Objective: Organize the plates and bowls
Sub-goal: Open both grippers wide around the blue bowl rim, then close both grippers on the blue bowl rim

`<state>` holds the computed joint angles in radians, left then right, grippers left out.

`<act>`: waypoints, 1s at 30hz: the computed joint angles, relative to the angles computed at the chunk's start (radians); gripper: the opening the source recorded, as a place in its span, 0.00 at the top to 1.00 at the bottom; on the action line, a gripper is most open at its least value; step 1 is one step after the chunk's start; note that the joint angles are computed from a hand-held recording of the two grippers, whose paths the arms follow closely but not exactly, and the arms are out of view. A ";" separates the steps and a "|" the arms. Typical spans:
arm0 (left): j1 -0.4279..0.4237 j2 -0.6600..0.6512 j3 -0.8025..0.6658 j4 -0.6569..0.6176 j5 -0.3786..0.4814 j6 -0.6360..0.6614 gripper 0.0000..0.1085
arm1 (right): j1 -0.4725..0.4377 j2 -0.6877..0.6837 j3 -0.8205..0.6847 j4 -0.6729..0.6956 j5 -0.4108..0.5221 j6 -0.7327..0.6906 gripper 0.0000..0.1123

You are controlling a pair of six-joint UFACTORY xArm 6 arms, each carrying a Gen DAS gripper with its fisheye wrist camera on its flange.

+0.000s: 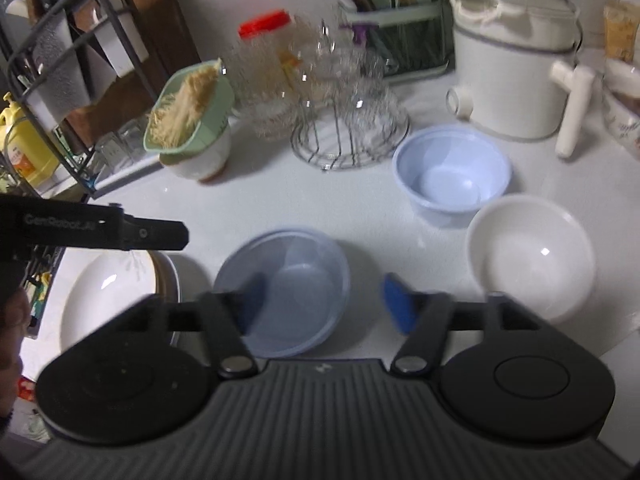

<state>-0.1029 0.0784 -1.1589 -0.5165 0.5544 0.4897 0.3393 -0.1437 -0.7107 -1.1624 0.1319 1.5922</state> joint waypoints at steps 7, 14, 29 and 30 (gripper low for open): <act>-0.001 -0.107 0.076 0.041 -0.030 -0.040 0.22 | 0.013 -0.103 0.035 -0.010 0.029 -0.027 0.36; -0.023 -0.186 0.141 0.051 -0.060 -0.050 0.13 | 0.024 -0.187 0.071 -0.013 0.062 -0.038 0.36; -0.116 -0.108 0.084 0.042 -0.085 -0.086 0.13 | -0.037 -0.290 0.143 -0.049 0.120 -0.043 0.36; -0.124 -0.101 0.080 0.039 -0.085 -0.083 0.13 | -0.046 -0.293 0.150 -0.040 0.116 -0.046 0.36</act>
<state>-0.2271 -0.0229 -1.0790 -0.4771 0.4694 0.4070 0.2931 -0.4367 -0.5605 -1.2024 0.2477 1.5460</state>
